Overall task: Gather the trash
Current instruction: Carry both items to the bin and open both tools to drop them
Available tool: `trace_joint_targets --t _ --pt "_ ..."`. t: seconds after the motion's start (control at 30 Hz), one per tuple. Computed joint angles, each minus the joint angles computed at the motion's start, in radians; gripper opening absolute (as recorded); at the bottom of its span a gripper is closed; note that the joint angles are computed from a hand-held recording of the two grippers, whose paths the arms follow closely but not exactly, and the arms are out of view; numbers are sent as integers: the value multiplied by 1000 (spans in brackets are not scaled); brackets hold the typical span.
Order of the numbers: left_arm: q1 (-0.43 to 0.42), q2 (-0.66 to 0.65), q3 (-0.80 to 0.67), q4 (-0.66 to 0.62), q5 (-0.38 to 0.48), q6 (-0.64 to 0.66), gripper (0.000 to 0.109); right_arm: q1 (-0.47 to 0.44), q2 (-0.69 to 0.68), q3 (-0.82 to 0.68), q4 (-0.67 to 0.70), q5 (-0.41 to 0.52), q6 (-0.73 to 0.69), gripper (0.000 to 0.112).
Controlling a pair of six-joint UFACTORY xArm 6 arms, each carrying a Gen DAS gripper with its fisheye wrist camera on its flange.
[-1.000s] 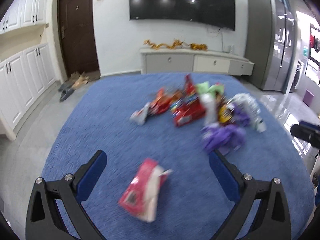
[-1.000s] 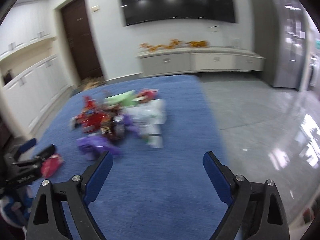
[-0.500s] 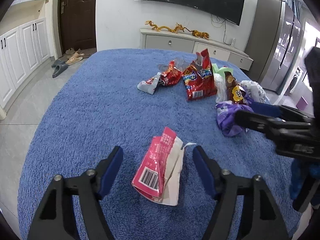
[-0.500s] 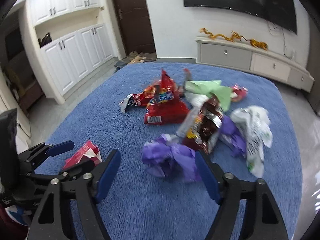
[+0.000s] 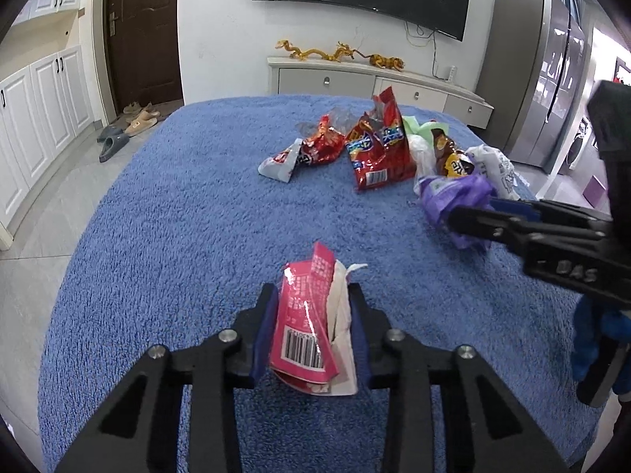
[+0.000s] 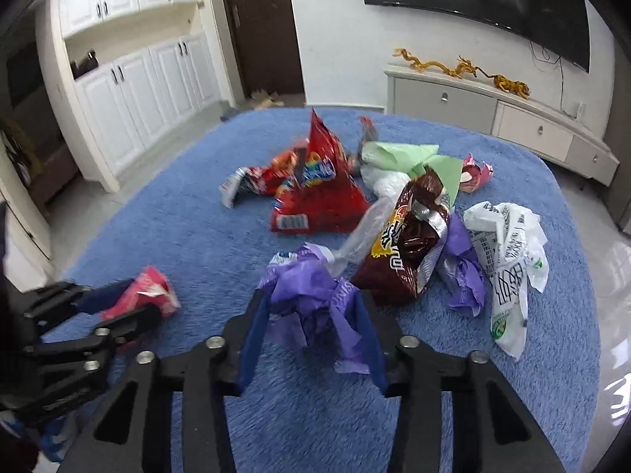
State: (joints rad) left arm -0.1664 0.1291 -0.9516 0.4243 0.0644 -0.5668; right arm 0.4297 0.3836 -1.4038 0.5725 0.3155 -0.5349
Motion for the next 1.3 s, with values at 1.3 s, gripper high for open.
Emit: trace_joint_targets --t 1.3 --pt "-536 735 -1233 -714 582 811 35 -612 -497 696 397 -91 38 43"
